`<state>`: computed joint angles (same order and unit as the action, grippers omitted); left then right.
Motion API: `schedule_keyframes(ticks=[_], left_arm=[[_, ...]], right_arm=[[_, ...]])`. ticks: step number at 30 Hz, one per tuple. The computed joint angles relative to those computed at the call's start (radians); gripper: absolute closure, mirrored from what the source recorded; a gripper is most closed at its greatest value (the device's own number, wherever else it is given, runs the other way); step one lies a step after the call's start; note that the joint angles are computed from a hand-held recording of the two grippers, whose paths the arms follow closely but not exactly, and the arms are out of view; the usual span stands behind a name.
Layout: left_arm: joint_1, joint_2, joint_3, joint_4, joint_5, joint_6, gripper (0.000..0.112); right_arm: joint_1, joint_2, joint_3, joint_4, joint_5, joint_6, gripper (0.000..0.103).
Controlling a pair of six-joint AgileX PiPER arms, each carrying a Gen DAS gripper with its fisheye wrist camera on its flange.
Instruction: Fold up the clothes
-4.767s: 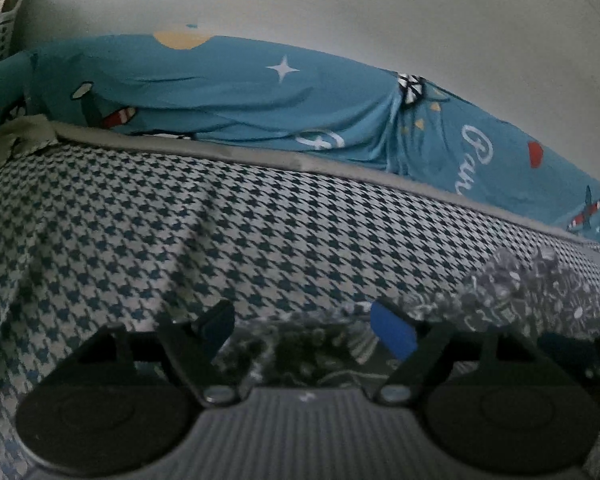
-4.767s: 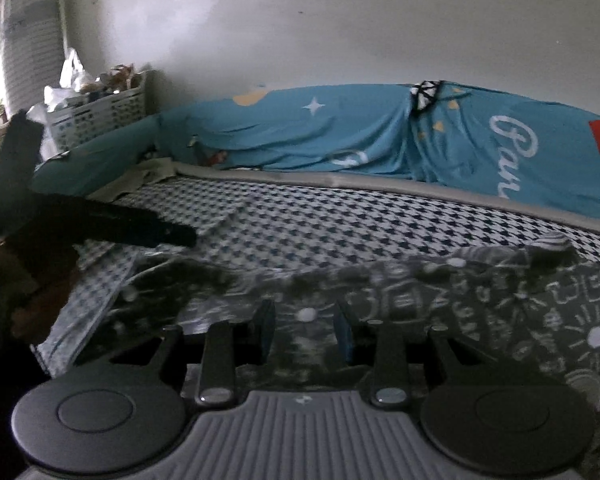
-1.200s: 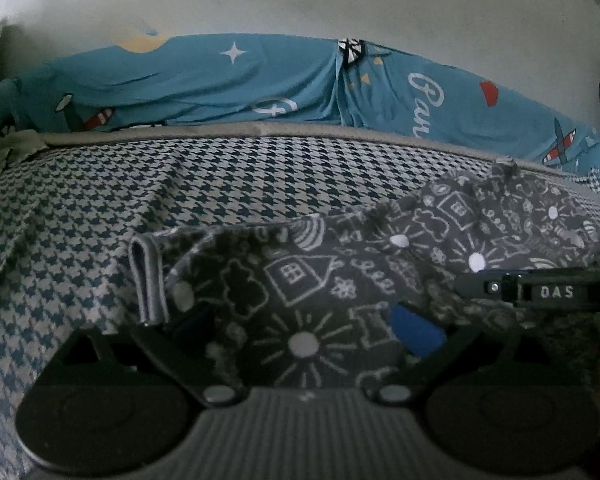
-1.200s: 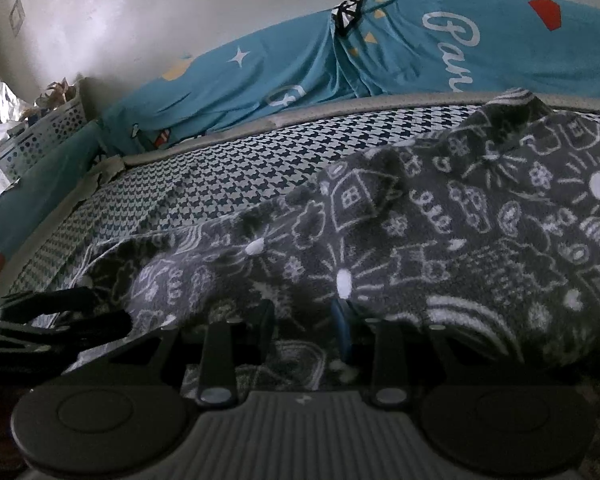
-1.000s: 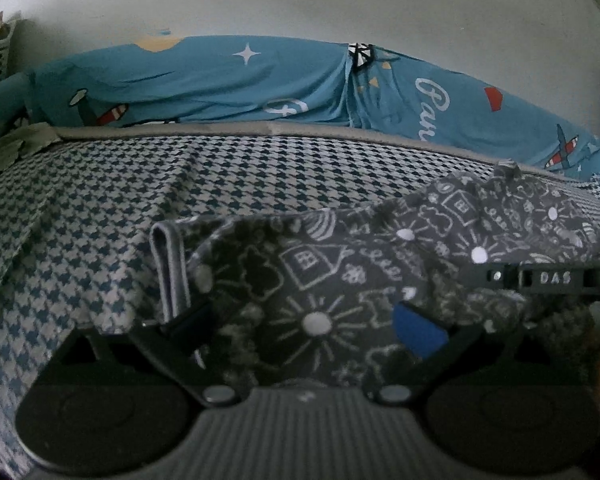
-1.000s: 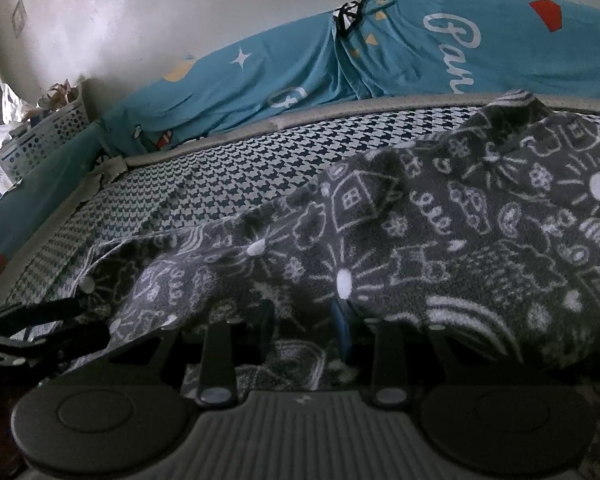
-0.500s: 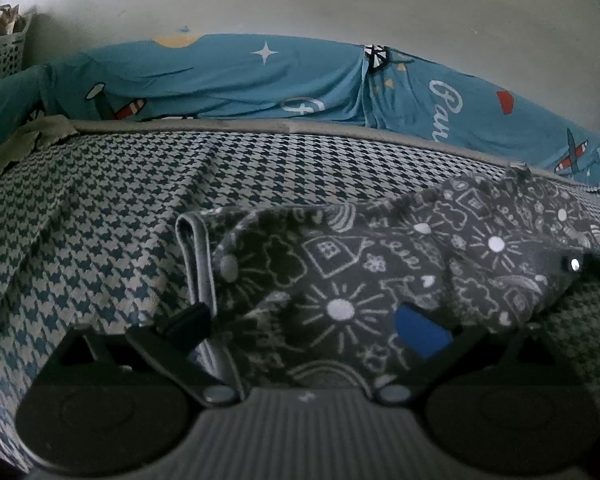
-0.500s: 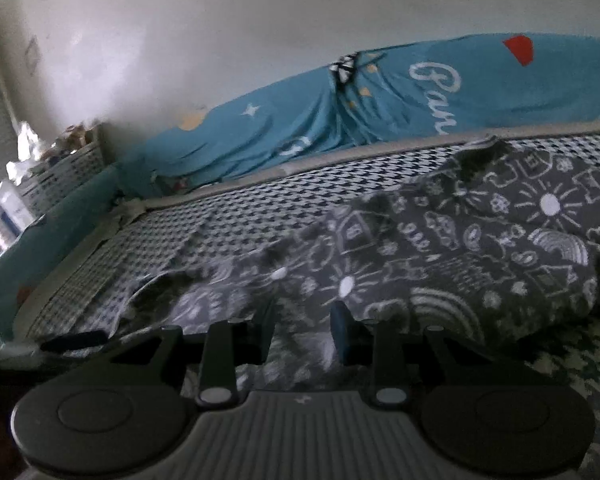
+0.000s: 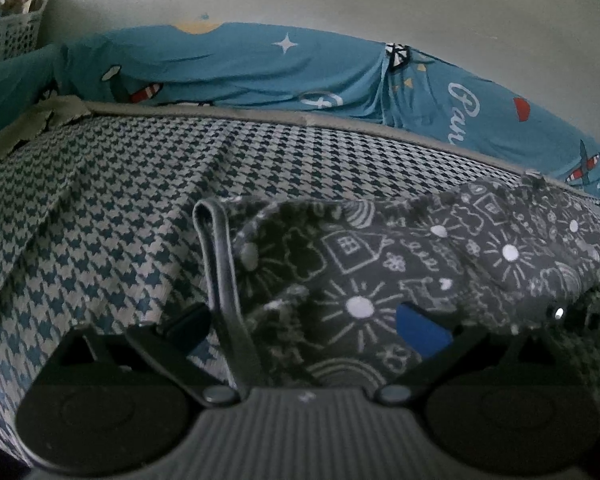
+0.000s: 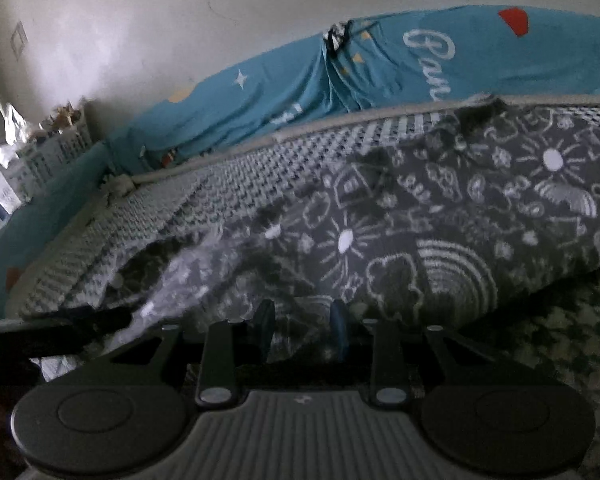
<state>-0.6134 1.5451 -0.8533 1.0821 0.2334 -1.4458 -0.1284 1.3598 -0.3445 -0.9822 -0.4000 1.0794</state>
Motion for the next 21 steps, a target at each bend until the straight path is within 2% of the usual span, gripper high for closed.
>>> schedule_keyframes(ticks=[7, 12, 17, 21], left_arm=[[0.038, 0.014, -0.009, -0.187, -0.026, 0.156, 0.010], [0.052, 0.025, -0.018, -0.305, -0.031, 0.268, 0.010], [0.060, 0.020, -0.016, -0.367, -0.033, 0.332, 0.010], [0.065, 0.015, -0.012, -0.376, -0.026, 0.339, 0.010]], right_arm=[[0.002, 0.022, -0.004, -0.021, 0.014, 0.039, 0.075], [0.082, 0.024, 0.003, 0.207, 0.072, -0.182, 0.075], [0.094, 0.007, 0.002, 0.222, 0.091, -0.188, 0.074], [0.155, -0.042, 0.011, 0.343, 0.152, -0.286, 0.070]])
